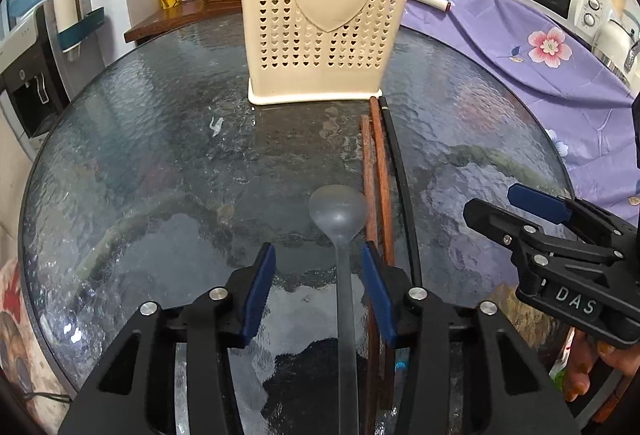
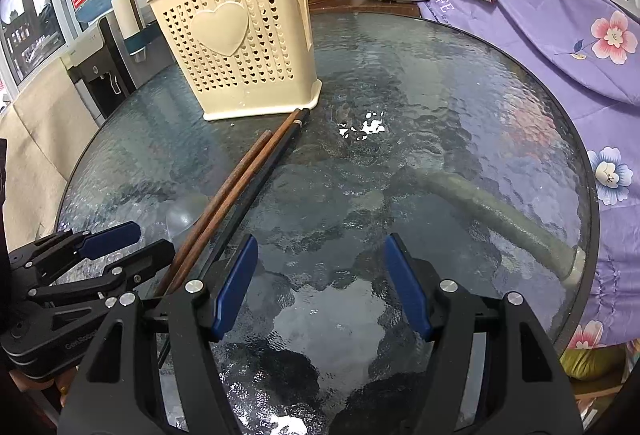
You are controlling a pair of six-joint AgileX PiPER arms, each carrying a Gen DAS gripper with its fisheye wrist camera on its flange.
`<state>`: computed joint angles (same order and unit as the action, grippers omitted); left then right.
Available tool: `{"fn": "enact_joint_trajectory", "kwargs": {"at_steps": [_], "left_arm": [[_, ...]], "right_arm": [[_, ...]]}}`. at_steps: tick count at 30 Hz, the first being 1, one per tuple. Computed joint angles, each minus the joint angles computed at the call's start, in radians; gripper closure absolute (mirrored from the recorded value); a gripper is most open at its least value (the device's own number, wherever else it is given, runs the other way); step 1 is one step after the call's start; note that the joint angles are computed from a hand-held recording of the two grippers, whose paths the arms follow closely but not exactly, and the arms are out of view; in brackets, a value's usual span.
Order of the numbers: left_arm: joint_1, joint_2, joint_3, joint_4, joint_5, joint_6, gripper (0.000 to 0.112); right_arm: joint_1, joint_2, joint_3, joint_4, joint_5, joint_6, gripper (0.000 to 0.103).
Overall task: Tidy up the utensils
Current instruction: 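Lower the open left tool over the grey plastic spoon handle, then close the left tool on the grey plastic spoon handle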
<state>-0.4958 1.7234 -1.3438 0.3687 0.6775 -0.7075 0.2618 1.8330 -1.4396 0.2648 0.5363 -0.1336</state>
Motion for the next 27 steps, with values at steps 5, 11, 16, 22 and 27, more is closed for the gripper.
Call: {"fn": "enact_joint_trajectory", "kwargs": {"at_steps": [5, 11, 16, 22, 27], "left_arm": [[0.005, 0.025, -0.039, -0.014, 0.015, 0.031, 0.072], [0.007, 0.067, -0.099, -0.026, 0.037, 0.073, 0.078], [0.022, 0.091, -0.137, -0.074, 0.040, 0.116, 0.083], [0.047, 0.093, -0.141, -0.127, 0.020, 0.154, 0.086], [0.077, 0.073, -0.116, -0.142, 0.012, 0.160, 0.103]], "right_arm": [[0.002, 0.000, 0.001, -0.003, -0.001, 0.003, 0.037], [0.001, -0.002, 0.003, -0.001, -0.003, 0.001, 0.037], [-0.002, 0.002, -0.002, -0.006, -0.001, 0.009, 0.037], [0.001, 0.009, -0.011, -0.017, 0.001, 0.019, 0.037], [0.011, 0.019, -0.035, -0.025, 0.013, 0.025, 0.037]]}}
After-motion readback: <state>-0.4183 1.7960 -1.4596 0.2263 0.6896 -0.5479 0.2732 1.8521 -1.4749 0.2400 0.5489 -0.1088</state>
